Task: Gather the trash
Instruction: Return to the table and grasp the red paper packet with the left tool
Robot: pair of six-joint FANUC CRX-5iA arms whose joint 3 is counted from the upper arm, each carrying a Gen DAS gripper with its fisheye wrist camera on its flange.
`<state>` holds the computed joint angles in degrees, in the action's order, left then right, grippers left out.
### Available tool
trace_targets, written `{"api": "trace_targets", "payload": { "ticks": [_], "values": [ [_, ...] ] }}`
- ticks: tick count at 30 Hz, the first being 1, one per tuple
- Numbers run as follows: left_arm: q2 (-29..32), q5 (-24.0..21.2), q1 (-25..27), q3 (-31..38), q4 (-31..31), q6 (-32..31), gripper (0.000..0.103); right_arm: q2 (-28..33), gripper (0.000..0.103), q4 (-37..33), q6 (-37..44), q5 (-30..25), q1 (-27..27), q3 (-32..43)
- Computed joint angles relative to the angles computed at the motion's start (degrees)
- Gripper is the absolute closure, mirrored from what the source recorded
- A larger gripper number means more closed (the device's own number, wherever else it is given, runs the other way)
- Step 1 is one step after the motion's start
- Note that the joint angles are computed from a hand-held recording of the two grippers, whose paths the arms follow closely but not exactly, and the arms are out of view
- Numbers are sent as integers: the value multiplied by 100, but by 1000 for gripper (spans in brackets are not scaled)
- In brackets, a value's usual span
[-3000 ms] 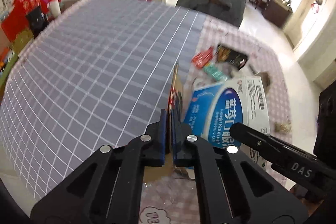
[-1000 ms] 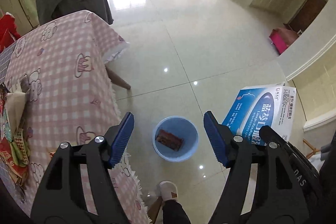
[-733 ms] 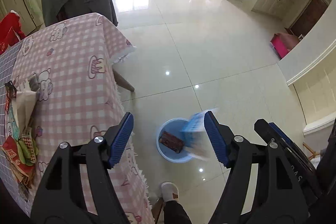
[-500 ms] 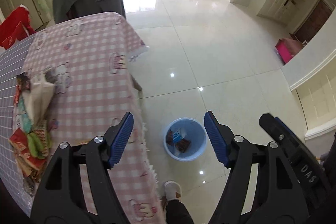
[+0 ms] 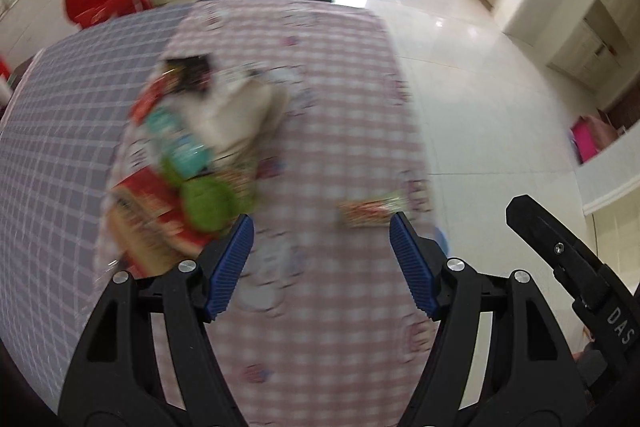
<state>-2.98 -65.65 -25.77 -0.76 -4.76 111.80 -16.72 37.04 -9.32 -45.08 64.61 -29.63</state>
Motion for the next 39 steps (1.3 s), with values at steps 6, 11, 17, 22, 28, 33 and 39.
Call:
{"api": "trace_targets", "payload": {
  "ticks": [6,11,17,22,28,33,39],
  "values": [
    [-683,-84,794,-734,89,-37,33,647,52,-116,129,102,216,481],
    [-952,108,1547,-1252,463,-255,33,996,52,-101,17,5,298,678],
    [-828,475,2055,-1661,1230,-754,33,1307,52,-100,-71,-51,267,791],
    [-489,577,2046,-1648,1307,-828,47,1438,52,-194,-97,-153,204,806],
    [-399,838,1989,-1583,1208,-913,78,1596,52,-369,-37,-283,44,846],
    [-614,1013,1959,-1576,781,-457,81,1740,50,-437,51,-282,-114,835],
    [-779,1123,1720,-1302,-8,186,81,1952,42,-468,268,-39,-274,895]
  ]
}}
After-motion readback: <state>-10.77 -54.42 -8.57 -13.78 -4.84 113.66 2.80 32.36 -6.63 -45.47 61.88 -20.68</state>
